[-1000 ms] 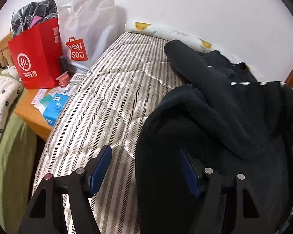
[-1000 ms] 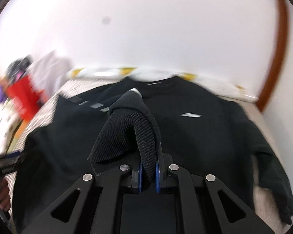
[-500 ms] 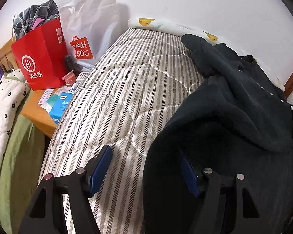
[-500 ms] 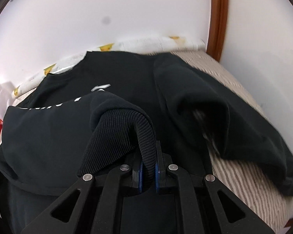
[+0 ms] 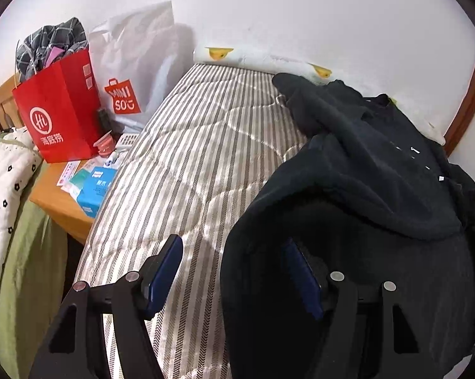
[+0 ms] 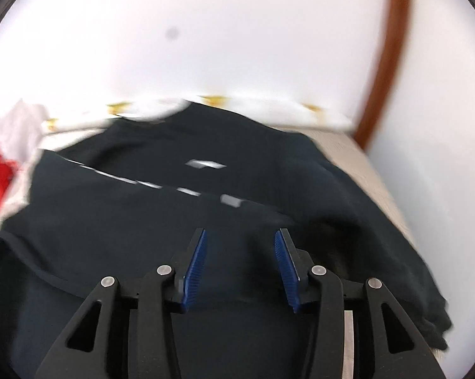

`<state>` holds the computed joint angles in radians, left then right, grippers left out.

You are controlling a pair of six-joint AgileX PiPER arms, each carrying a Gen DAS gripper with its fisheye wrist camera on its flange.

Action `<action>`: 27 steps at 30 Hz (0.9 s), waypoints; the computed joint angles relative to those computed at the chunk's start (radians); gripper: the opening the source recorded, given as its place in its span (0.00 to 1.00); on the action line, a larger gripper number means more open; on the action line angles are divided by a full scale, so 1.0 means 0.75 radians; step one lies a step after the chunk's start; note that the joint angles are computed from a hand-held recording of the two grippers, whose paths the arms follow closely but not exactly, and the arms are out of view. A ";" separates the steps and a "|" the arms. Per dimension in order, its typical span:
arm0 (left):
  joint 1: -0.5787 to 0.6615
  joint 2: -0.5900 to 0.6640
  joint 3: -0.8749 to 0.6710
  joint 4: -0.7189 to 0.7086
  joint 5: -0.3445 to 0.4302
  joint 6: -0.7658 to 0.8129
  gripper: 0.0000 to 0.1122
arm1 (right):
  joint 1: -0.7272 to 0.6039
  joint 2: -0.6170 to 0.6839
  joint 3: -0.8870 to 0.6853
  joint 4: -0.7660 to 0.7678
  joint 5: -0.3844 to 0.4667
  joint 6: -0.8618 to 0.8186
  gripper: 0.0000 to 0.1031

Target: Fold small clothes

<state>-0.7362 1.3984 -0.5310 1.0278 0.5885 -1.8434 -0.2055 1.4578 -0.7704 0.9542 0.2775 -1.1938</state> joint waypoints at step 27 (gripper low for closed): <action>0.397 0.140 -0.020 0.339 -0.602 0.070 0.22 | 0.821 1.177 -1.610 -0.576 0.535 0.874 0.55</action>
<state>-0.4383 1.5037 -0.5461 1.2821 0.1372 -1.7905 0.4103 2.3409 -1.9778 0.5221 0.6787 -0.5383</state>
